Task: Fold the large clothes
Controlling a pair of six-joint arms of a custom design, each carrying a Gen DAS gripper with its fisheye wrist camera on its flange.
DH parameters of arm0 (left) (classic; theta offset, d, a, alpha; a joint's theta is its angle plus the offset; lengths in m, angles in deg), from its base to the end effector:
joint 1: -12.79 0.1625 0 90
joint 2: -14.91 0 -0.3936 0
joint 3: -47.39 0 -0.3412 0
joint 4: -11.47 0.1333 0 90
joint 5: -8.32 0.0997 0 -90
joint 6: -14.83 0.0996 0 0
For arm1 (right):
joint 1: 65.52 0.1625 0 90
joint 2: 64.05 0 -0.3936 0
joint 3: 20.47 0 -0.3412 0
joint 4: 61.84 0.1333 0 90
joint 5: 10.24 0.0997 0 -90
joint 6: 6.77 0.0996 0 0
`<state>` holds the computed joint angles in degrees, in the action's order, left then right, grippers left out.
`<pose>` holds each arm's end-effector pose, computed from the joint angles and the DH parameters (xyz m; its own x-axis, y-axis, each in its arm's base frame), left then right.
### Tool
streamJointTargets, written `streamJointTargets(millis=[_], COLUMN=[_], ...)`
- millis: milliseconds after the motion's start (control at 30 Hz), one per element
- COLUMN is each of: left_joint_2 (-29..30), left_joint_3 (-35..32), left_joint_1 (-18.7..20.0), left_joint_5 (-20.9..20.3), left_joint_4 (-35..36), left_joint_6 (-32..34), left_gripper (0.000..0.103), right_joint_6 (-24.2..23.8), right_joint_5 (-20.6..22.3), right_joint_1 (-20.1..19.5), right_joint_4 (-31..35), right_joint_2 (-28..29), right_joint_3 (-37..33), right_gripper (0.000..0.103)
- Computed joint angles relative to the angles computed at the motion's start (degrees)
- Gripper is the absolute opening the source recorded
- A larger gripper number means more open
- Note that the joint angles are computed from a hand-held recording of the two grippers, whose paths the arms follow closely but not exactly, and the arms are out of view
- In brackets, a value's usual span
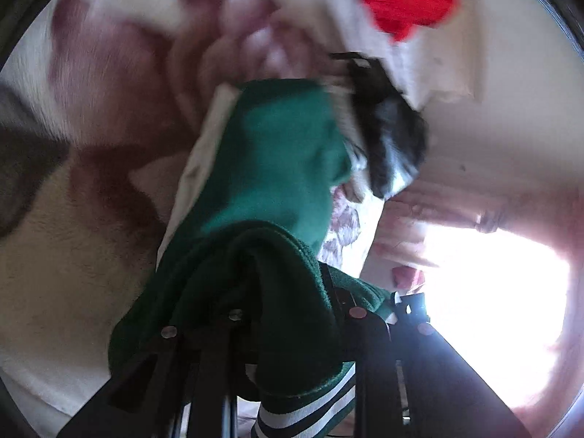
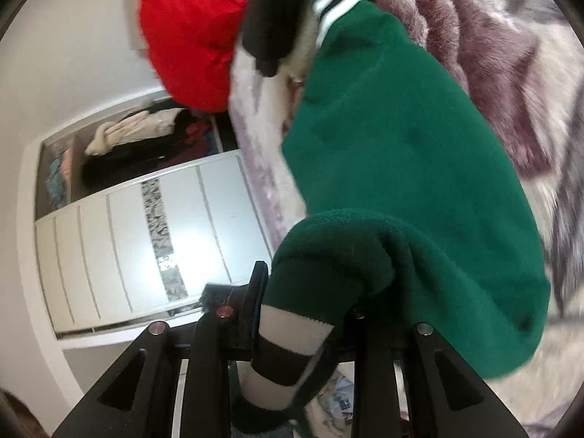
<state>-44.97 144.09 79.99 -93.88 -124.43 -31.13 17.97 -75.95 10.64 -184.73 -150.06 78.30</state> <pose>-0.1230 -0.5823 0.2181 -0.8925 -0.3697 0.2585 -0.3724 0.9272 0.0403 0.0532 -0.5126 0.4289 -0.7405 0.4547 -0.4948 0.5885 0.7943 -0.1509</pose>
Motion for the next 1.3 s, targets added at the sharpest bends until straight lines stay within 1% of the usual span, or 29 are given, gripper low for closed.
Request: streamJointTargets(millis=[100,133,167,200,233,267,300,333,367,400,433,467,500,567,600,633,667,733,800,833,867,933,967,1000,1067,1133,1167,1200,1300], left_joint_2=[2.3,3.1,3.5,3.6,3.5,3.5,2.7,2.2,1.9,1.4,0.7,-0.1,-1.1,-4.5,-7.2,-9.1,-11.0,-16.0,-19.2,-21.1,-21.8,-22.6,-22.2,-21.7,-18.0,-13.6,-11.0,-9.1,-5.7], left_joint_3=[-2.0,-2.1,-1.8,-1.2,0.3,0.8,1.3,0.9,0.3,-0.2,-0.8,-0.9,-0.6,2.1,4.4,6.4,8.6,15.3,21.2,25.3,27.6,32.2,33.5,35.1,37.2,39.3,40.0,40.1,40.4], left_joint_1=[2.9,4.3,5.0,5.7,6.6,7.0,6.9,6.6,6.3,5.5,4.3,3.2,2.1,-0.9,-2.7,-4.2,-5.4,-8.2,-10.1,-11.4,-12.6,-15.3,-15.9,-16.4,-16.1,-14.7,-14.1,-13.6,-12.7], left_joint_5=[-4.8,-8.0,-9.8,-11.7,-14.3,-14.4,-13.7,-12.1,-11.0,-9.1,-5.8,-2.9,0.1,7.7,11.3,14.2,16.7,20.5,22.3,23.0,24.1,25.6,25.4,24.9,22.3,19.3,18.9,18.8,20.5], left_joint_4=[0.4,-1.0,-2.5,-4.7,-9.0,-11.1,-11.4,-10.9,-9.8,-8.3,-6.3,-5.0,-4.3,-4.3,-4.2,-4.1,-3.8,-5.5,-8.0,-9.4,-9.8,-10.6,-12.0,-14.1,-20.1,-30.1,-35.5,-38.7,-45.1], left_joint_6=[-2.4,-3.5,-4.4,-5.4,-7.2,-8.6,-9.3,-9.2,-8.0,-6.1,-3.5,-1.1,0.9,3.4,3.9,4.1,3.9,0.5,-3.9,-7.1,-9.2,-12.5,-13.1,-13.4,-13.8,-14.6,-15.4,-15.6,-16.0], left_gripper=[0.029,0.037,0.043,0.057,0.064,0.064,0.065,0.065,0.065,0.065,0.065,0.065,0.065,0.065,0.065,0.065,0.065,0.065,0.064,0.064,0.064,0.064,0.064,0.064,0.065,0.068,0.071,0.076,0.076], right_joint_6=[-0.8,-0.3,0.3,0.8,0.6,0.1,0.2,0.3,0.9,1.0,-0.6,-2.5,-5.8,-10.9,-14.5,-16.9,-20.5,-25.9,-31.6,-33.4,-34.8,-35.5,-35.0,-34.4,-33.3,-32.6,-32.0,-31.6,-31.0], right_joint_5=[0.7,1.5,2.5,3.7,4.5,4.2,4.3,5.5,5.9,4.5,2.6,-0.3,-5.6,-12.2,-14.1,-15.2,-16.2,-17.0,-18.3,-19.0,-20.5,-22.8,-23.8,-23.2,-22.3,-20.7,-20.2,-19.4,-19.5], right_joint_1=[-1.5,-1.8,-2.1,-2.5,-2.7,-2.8,-2.8,-3.5,-4.0,-4.1,-4.0,-3.6,-2.7,-1.5,-1.2,-1.0,-0.6,0.2,1.1,1.4,1.6,1.4,0.8,0.0,-0.8,-1.6,-1.8,-2.3,-2.8], right_joint_4=[4.9,5.8,6.6,7.4,8.4,9.5,9.0,7.4,5.6,5.3,6.8,8.5,11.0,13.9,15.6,17.4,20.3,23.4,26.4,26.8,26.2,24.5,22.8,22.1,21.6,22.3,22.9,23.7,25.7], right_joint_2=[4.8,6.0,7.1,8.2,9.2,9.8,10.2,9.9,9.8,9.9,10.2,10.5,11.1,12.0,12.5,13.1,13.9,15.0,16.6,17.4,18.5,21.0,22.5,23.5,25.3,27.0,27.6,28.2,29.3], right_joint_3=[-5.0,-6.4,-7.7,-8.9,-10.4,-11.7,-12.6,-12.4,-12.5,-14.0,-15.7,-17.7,-20.5,-23.5,-24.6,-25.6,-26.8,-27.6,-27.9,-27.9,-27.5,-27.7,-27.8,-28.0,-29.1,-30.4,-31.1,-32.2,-35.2], right_gripper=[0.043,0.051,0.063,0.068,0.071,0.071,0.071,0.072,0.072,0.073,0.074,0.075,0.077,0.086,0.088,0.093,0.097,0.099,0.099,0.100,0.100,0.100,0.103,0.103,0.103,0.103,0.103,0.103,0.103])
